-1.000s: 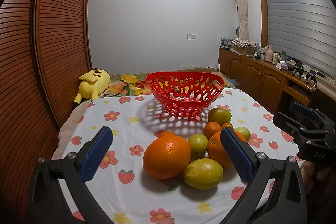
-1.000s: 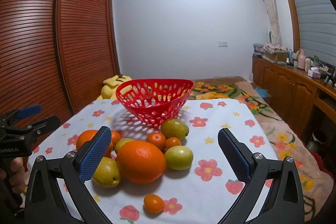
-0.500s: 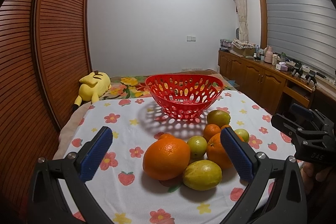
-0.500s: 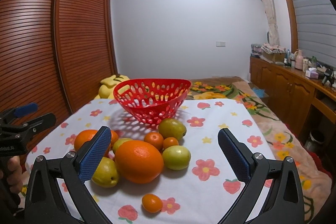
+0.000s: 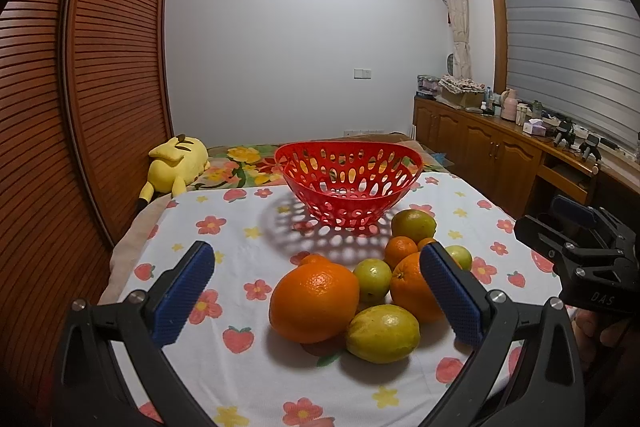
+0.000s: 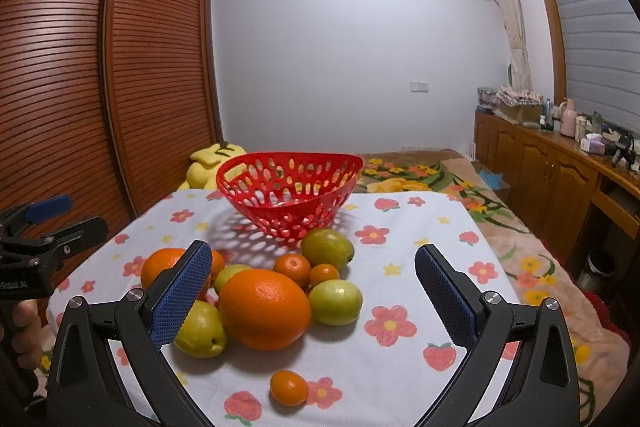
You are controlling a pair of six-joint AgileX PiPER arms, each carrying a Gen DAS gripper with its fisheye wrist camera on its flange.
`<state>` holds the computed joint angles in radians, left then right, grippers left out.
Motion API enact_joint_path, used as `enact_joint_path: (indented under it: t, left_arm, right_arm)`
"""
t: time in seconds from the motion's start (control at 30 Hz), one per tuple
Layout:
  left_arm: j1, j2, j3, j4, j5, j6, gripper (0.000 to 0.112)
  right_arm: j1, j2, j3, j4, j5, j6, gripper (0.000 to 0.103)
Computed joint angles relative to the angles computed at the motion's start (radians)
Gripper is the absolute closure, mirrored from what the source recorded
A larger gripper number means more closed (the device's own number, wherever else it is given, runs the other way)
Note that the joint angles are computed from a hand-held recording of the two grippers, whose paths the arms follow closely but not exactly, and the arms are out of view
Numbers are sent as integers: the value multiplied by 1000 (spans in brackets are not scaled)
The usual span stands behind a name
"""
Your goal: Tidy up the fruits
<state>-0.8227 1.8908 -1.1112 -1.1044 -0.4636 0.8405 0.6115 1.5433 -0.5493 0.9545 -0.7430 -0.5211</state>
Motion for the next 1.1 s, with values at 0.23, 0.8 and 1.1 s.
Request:
enact_joint_path:
  t: [0.23, 0.8, 1.1]
  left_arm:
    - [-1, 0, 1, 1, -1, -1, 9]
    - [-11, 2, 11, 5, -5, -12, 9]
    - [-11, 5, 19, 14, 0, -26, 9]
  right_arm:
    - [0, 1, 0, -1, 0, 1, 0]
    - [10, 5, -6, 14, 2, -12, 0]
    - [14, 18, -7, 8, -5, -2, 0]
